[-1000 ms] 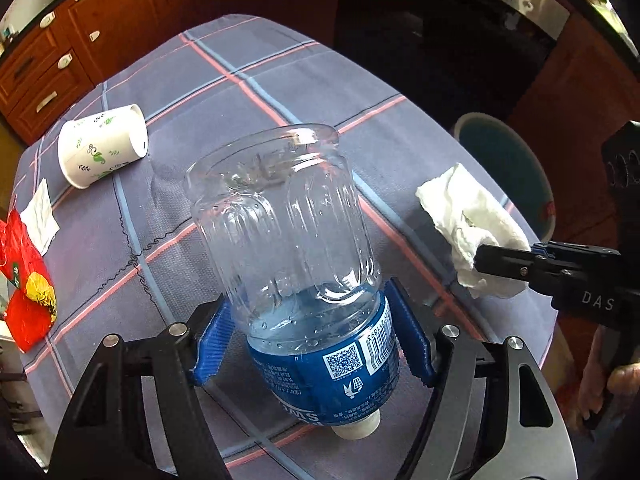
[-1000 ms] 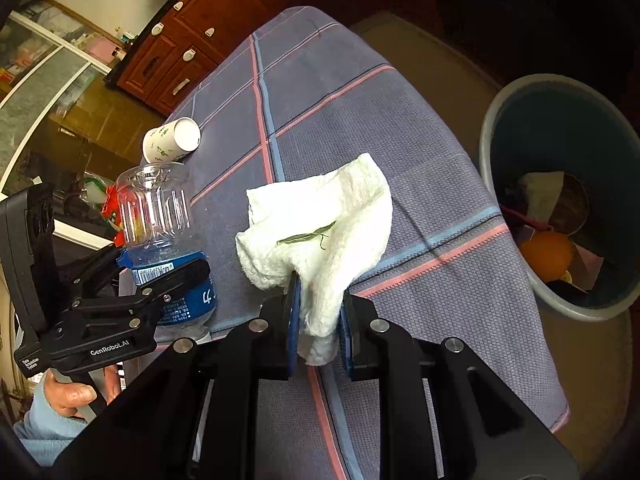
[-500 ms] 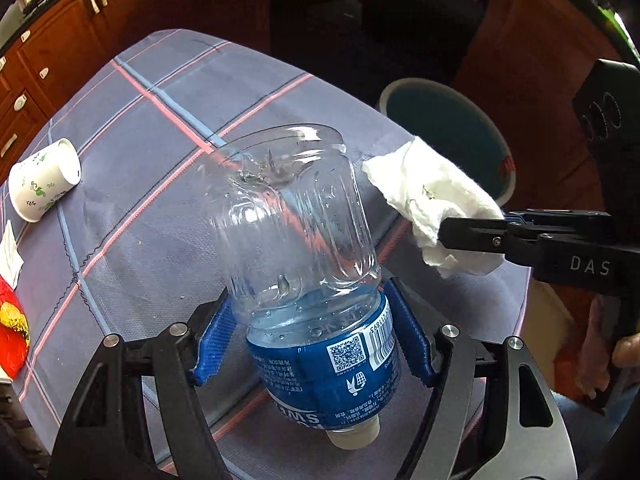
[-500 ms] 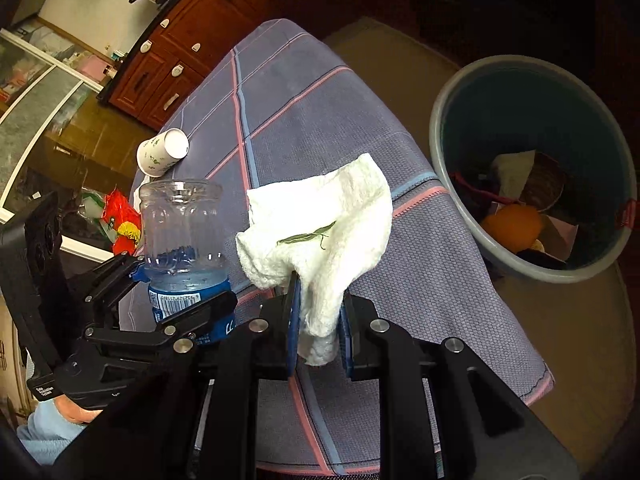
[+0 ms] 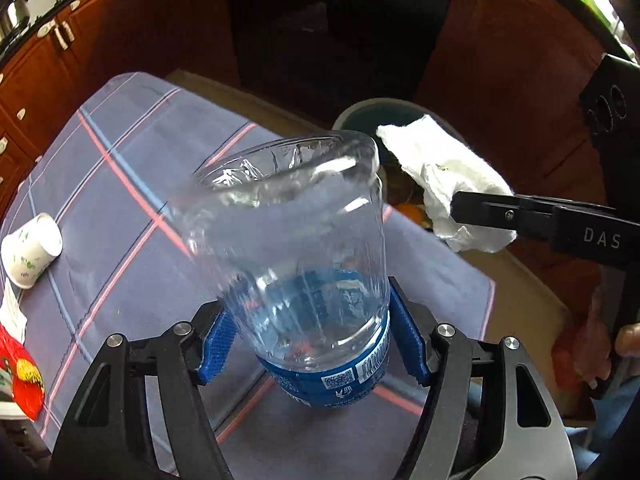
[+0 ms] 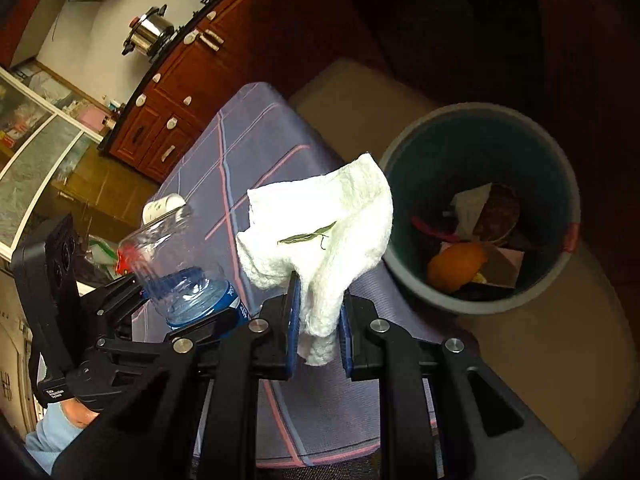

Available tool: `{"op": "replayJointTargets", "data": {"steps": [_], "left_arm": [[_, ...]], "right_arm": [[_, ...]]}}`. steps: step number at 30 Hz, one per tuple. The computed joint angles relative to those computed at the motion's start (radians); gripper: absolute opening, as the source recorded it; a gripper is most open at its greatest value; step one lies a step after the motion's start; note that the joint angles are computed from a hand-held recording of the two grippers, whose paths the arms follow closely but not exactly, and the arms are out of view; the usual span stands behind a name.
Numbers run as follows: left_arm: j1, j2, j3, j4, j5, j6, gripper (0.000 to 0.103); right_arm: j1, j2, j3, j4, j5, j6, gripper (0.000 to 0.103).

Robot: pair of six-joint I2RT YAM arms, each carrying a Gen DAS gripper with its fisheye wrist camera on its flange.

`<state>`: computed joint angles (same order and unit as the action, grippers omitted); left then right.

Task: Collect trash
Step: 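Carry the bottle and tissue over the teal bin with both tools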

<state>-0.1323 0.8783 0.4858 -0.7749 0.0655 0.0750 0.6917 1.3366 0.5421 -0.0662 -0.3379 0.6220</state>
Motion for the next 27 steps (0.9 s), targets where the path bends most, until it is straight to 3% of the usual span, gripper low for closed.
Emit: {"op": "replayJointTargets", "data": {"steps": [6,10,19,27], "left_arm": [[-0.21,0.196,0.145,0.092,-0.023,-0.12,0.069],[-0.267,0.351,0.23,0.161,-0.014,-0.149,0.069],[-0.302,0.704,0.374,0.327,0.025,-0.158,0.069],[-0.263,0.881,0.432,0.398,0.05,-0.125,0.069]], "right_arm": [[-0.193,-0.093,-0.008,-0.094,-0.047,-0.091,0.017],[-0.301,-0.068,-0.001,-0.104,-0.08,-0.145,0.017],[-0.418,0.181,0.068,-0.065,-0.091,-0.213,0.017],[-0.448,0.375,0.127,-0.026,-0.102,-0.233,0.019]]}}
